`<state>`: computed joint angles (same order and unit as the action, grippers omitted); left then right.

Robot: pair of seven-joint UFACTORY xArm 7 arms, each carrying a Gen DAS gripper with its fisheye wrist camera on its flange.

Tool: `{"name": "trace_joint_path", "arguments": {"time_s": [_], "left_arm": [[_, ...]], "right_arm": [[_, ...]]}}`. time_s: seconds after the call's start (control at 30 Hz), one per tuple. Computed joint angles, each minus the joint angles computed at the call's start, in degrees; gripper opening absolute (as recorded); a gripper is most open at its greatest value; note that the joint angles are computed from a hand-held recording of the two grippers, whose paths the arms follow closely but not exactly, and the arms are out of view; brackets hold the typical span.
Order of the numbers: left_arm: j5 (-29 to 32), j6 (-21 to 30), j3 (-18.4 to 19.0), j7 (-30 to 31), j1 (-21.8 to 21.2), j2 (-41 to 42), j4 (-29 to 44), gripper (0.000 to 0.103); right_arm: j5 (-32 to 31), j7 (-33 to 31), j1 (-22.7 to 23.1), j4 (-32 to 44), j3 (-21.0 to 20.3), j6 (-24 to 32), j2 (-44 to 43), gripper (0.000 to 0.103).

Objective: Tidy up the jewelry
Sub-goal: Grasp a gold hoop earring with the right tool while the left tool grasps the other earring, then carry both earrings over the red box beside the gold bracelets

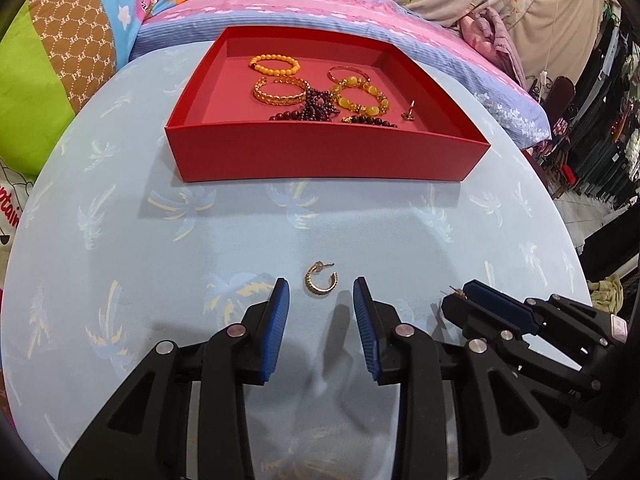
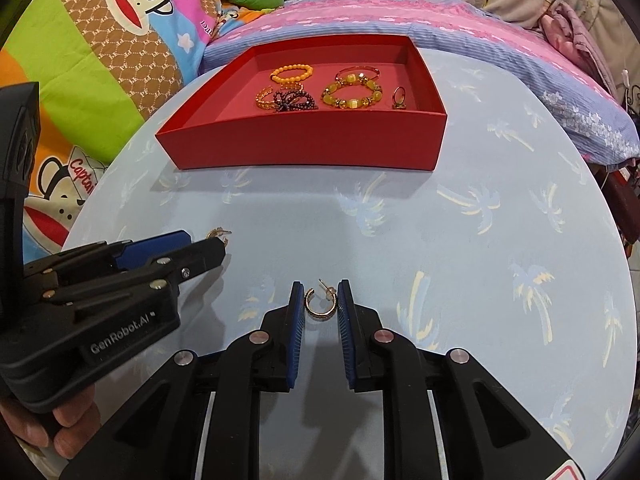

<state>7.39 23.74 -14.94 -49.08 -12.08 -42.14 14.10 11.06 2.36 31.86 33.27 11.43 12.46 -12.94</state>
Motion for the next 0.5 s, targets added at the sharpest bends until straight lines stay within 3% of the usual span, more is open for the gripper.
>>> {"name": "trace_joint_path", "arguments": {"time_s": [0.5], "left_arm": [[2.47,-1.07,-1.33,-0.20,1.56,2.50,1.03,0.016]], "right_arm": [[0.67,-0.39,-0.51,1.54,-0.07,-0.05,1.71,0.016]]}}
